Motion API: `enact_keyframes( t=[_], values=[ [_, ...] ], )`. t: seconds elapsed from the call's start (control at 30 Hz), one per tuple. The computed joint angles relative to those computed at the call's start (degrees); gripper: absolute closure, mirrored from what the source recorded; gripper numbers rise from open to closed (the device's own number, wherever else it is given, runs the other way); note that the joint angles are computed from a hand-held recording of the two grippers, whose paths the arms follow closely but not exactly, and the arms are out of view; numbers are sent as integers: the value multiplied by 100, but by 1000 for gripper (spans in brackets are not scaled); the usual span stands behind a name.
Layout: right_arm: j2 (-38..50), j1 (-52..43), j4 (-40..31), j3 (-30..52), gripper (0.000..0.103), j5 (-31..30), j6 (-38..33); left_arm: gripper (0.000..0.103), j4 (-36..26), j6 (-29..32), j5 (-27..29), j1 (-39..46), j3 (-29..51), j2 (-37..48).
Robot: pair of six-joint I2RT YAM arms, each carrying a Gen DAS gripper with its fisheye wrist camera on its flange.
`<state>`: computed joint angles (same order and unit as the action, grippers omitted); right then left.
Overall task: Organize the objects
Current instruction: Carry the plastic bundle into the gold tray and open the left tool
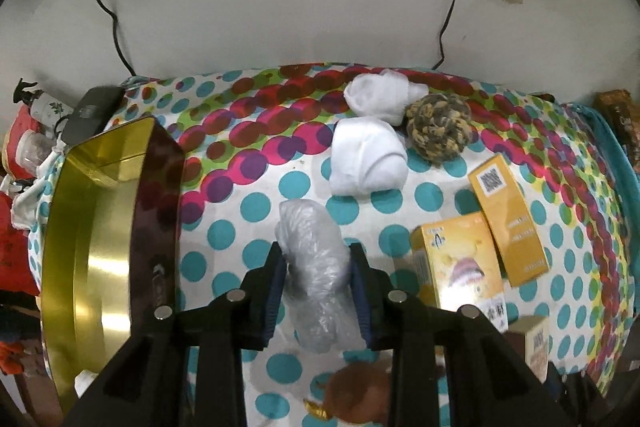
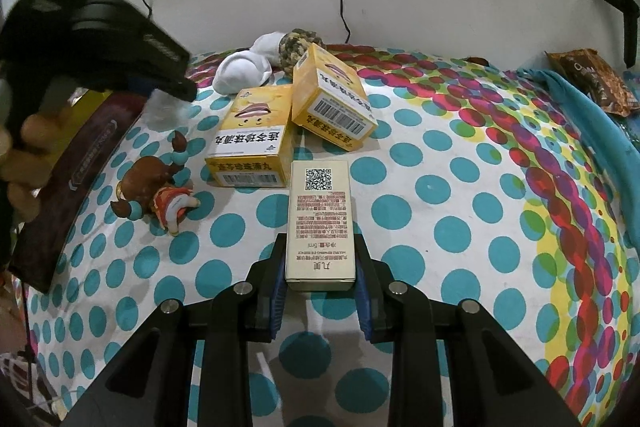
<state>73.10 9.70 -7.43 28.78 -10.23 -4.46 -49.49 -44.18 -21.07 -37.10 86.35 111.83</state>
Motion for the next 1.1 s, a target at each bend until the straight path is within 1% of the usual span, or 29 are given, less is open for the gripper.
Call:
enact_keyframes(
  t=[0.23, 0.4, 0.47, 0.63, 0.77, 0.8, 0.93, 1.03, 1.1],
  values=[
    [-13, 142, 17, -9, 76, 193, 126, 72, -38, -207, -90, -153, -490, -624],
    [-15, 225, 32, -12, 76, 312, 224, 72, -246, -403, -319, -368, -894, -1255],
    [-15, 245, 30, -11, 76, 336, 248, 72, -320, -510, -331, -418, -1116, -1619],
    [-14, 298, 45, -19, 76, 408, 278, 72, -828, -778, -637, -621, -1487, -2508],
    [-11, 331, 49, -21, 75, 447, 292, 72, -1474, -1061, -940, -759, -1632, -3173],
    [-24, 430, 67, -32, 75, 691, 520, 72, -1626, -1149, -1015, -799, -1668, -3315],
    [-16, 483, 65, -28, 75, 768, 530, 72, -2290, -1500, -1302, -942, -1839, -3899],
    [-9, 506, 72, -26, 75, 784, 548, 71, -2574, -1666, -1347, -955, -2008, -4263],
    [-13, 541, 63, -25, 75, 845, 574, 71, -2629, -1711, -1341, -917, -2147, -4448]
  ],
)
